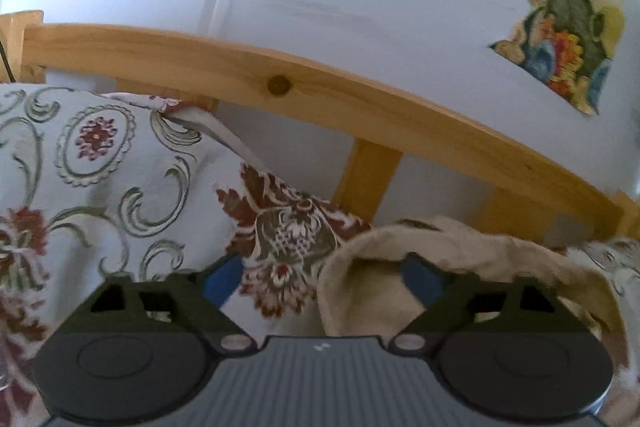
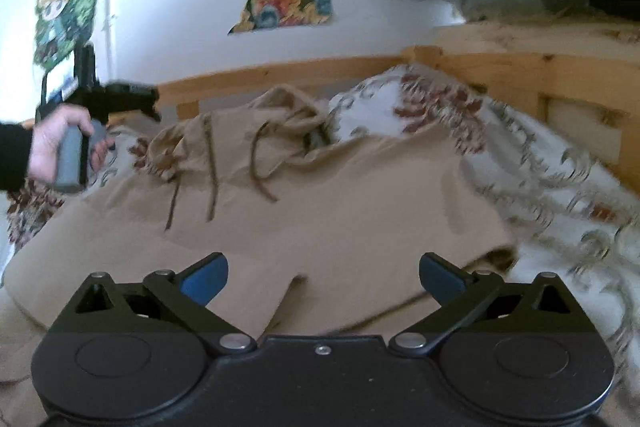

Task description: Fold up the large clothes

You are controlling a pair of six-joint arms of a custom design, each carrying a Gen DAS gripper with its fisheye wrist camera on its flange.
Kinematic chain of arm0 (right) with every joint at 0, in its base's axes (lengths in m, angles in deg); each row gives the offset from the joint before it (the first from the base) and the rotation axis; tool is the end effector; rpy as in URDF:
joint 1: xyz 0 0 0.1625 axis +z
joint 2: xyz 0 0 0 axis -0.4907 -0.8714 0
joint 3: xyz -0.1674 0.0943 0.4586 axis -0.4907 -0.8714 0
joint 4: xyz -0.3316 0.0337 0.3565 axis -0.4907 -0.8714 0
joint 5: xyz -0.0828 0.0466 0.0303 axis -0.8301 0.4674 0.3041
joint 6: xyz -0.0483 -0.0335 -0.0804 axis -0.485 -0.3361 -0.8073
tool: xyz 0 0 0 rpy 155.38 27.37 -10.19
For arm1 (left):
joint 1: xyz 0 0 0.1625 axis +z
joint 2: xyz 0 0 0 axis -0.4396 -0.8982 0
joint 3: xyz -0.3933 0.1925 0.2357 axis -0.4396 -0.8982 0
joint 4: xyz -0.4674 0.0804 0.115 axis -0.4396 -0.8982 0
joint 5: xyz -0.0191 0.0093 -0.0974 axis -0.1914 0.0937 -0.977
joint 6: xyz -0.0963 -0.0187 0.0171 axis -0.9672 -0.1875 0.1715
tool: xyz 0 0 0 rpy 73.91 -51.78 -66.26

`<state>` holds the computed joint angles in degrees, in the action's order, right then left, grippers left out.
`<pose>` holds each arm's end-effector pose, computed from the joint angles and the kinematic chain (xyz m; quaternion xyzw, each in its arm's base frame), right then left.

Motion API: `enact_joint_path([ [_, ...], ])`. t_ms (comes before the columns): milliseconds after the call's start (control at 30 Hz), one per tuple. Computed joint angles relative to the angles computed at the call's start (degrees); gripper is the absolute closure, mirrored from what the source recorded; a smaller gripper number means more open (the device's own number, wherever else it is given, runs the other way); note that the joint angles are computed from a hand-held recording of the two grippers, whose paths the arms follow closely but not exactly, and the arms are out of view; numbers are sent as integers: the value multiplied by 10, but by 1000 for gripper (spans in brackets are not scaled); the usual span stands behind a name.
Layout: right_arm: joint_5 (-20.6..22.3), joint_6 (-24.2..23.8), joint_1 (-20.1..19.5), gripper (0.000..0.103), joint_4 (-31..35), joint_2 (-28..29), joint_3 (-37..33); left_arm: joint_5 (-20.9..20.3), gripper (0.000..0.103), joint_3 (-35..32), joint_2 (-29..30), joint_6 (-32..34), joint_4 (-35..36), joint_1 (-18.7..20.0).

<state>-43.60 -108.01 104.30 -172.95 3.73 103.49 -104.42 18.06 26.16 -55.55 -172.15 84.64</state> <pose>-0.0414 -0.5896 0.2982 0.0830 -0.7410 0.5583 0.3638 -0.3680 -0.9781 -0.0268 0.1294 0.8551 -0.4592 0.2029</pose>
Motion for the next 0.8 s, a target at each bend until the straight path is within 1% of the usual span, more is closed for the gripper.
enact_joint_path([
  [33,-10,-10,5,5,-10,-1,-8,-3,30,-20,12,5,3,3],
  [67,-19,-18,10,6,-8,-3,-21,-10,35,-30,18,12,5,7],
  [133,-14,-41,15,11,20,-7,-53,-35,62,-23,13,11,23,15],
  [167,-11,-54,18,16,50,-7,-78,-49,68,-15,7,7,38,18],
  [200,-11,-59,21,21,85,-5,-105,-65,79,-8,2,1,46,21],
  [233,-7,-62,23,24,124,1,-136,-79,89,0,-3,-2,47,24],
  [267,-4,-70,24,28,156,9,-164,-85,96,3,-4,-1,46,25],
  [300,-6,-88,28,34,190,27,-204,-87,100,6,-5,4,48,24],
  [333,-14,-110,33,38,218,47,-241,-85,101,9,-7,15,46,23],
  [367,-29,-130,38,47,241,67,-276,-84,101,16,-9,29,34,21],
  [400,-54,-148,44,54,268,93,-320,-88,101,27,-14,40,18,20],
  [433,-76,-155,49,56,290,116,-358,-94,101,38,-19,51,2,19],
  [500,-98,-161,55,58,313,152,-420,-102,101,56,-29,69,-20,16],
  [567,-104,-162,59,57,332,179,-462,-108,101,70,-36,92,-40,14],
  [600,-106,-169,60,56,340,190,-478,-112,101,79,-40,102,-51,13],
  [633,-125,-184,62,56,340,205,-500,-115,101,90,-46,109,-62,12],
  [667,-148,-198,65,64,339,219,-519,-115,101,102,-50,115,-78,11],
  [700,-154,-202,65,92,339,224,-526,-114,101,112,-54,119,-92,10],
  [733,-150,-206,63,97,318,225,-522,-114,101,130,-60,122,-117,10],
  [767,-136,-210,59,101,284,224,-512,-112,101,149,-67,122,-143,9],
  [800,-113,-210,55,101,250,217,-491,-111,101,169,-75,120,-166,10],
])
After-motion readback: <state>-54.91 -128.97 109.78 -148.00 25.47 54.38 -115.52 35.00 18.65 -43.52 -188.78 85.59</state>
